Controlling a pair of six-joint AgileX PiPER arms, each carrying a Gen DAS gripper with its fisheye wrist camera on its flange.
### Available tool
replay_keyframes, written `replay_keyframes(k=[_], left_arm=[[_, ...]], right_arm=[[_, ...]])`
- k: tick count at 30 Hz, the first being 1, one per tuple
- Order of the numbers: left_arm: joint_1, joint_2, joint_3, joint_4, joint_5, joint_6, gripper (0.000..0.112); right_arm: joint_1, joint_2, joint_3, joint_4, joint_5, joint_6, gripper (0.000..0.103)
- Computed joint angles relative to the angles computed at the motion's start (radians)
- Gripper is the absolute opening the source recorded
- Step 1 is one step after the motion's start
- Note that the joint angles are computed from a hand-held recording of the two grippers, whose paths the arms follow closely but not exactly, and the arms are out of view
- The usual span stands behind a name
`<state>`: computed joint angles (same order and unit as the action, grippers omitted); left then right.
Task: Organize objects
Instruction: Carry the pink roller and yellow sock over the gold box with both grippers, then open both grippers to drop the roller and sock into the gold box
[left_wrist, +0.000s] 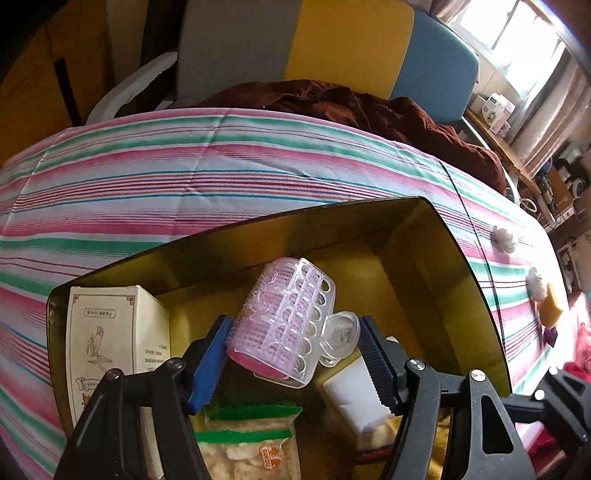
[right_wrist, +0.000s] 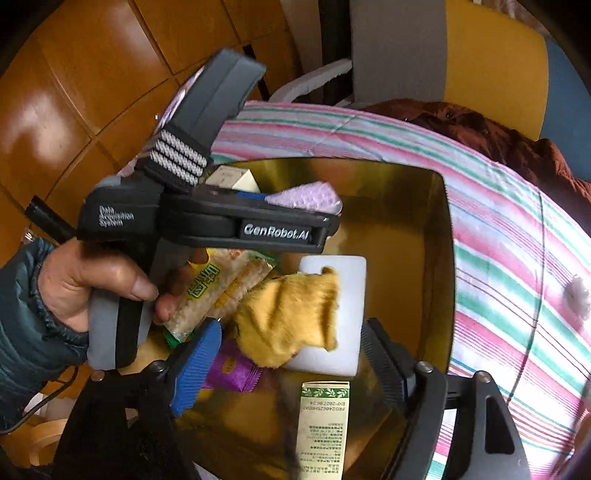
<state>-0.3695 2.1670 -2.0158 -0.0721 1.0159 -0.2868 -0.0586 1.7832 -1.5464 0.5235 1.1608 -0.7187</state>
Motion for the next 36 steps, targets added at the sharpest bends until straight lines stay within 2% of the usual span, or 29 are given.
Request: replay_keyframes(k=[5,9,12,16,21,25,31,36], left_arm=[[0.001,-0.046,0.06,0.005,-0.034,-0.007,0.08],[0.001,-0.079,0.091,0.027,-0.057,-0.028,0.08],[-0.009,-0.139,0.153,0.068,-0.103,-0.062,0.08],[-0.059,-0.273,0.288,0.227,-0.182,-0.195,0.08],[-0.196,-0.471,0.494,0.589,-0.258,-0.514,0.087],[-0.295,-0.562,0.596,0.781,-0.234,-0.698,0.09],[-0.407,-0.633,0.682,0.872,-0.186,-0.847,0.09],[-0.495,-0.635,0.682,0.932,-0.135,-0.906,0.09]], right_arm=[[-0.012,-0.025,0.012,0.006,-0.022,0.008,0.08],[-0.036,-0.077,0.052,0.025,-0.021,0.0,0.08],[-0.056,-0.117,0.09,0.037,-0.028,-0.013,0.08],[-0.081,-0.167,0.13,0.049,-0.047,-0.026,0.08],[-0.113,-0.234,0.184,0.055,-0.074,-0.036,0.08],[-0.137,-0.281,0.227,0.047,-0.1,-0.037,0.08],[-0.178,-0.338,0.283,0.038,-0.14,-0.041,0.08],[-0.225,-0.367,0.308,0.036,-0.164,-0.047,0.08]])
